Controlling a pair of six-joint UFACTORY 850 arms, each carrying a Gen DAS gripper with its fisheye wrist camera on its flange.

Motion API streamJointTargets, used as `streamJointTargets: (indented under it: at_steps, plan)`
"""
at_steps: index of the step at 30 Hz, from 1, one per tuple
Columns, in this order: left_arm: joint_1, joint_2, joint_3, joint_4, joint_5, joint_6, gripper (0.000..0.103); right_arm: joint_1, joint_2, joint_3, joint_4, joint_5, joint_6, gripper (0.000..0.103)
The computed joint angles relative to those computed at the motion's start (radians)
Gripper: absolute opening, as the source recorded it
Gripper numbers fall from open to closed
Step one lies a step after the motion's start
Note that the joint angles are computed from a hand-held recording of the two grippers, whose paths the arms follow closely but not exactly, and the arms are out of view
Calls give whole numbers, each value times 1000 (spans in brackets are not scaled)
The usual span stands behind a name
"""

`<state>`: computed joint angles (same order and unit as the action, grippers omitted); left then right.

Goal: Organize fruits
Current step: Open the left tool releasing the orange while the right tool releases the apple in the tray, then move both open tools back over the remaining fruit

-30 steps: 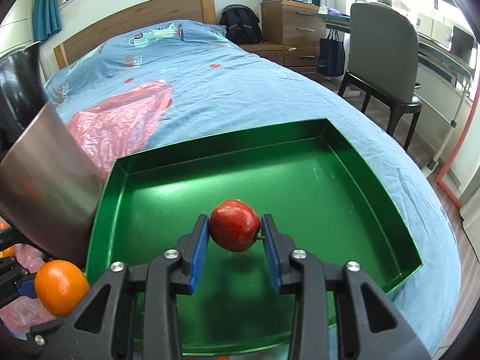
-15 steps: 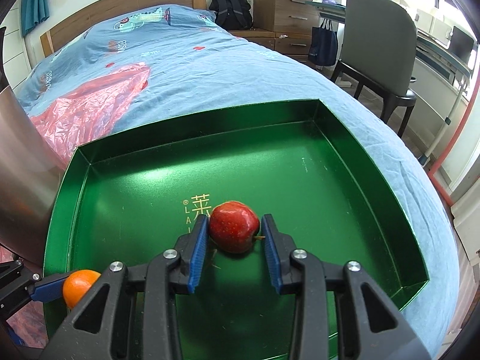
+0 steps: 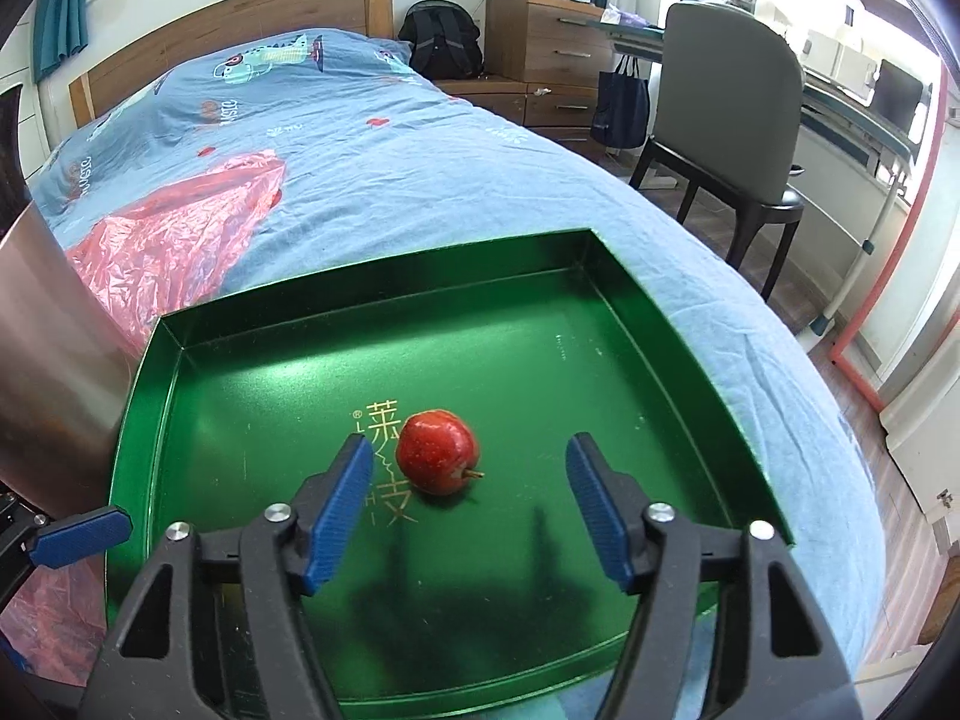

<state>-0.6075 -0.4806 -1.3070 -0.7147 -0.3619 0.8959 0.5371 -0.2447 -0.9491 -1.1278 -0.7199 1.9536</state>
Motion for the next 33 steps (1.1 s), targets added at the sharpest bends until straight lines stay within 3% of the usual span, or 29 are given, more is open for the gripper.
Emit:
streamJointTargets:
  at_steps: [15,33]
  plan:
    - [36,286,234,20,22,34,65,165,145,47,63,-155,30,103]
    - [245,575,524,41,116,19,65,438,37,-108,18,-136,96,103]
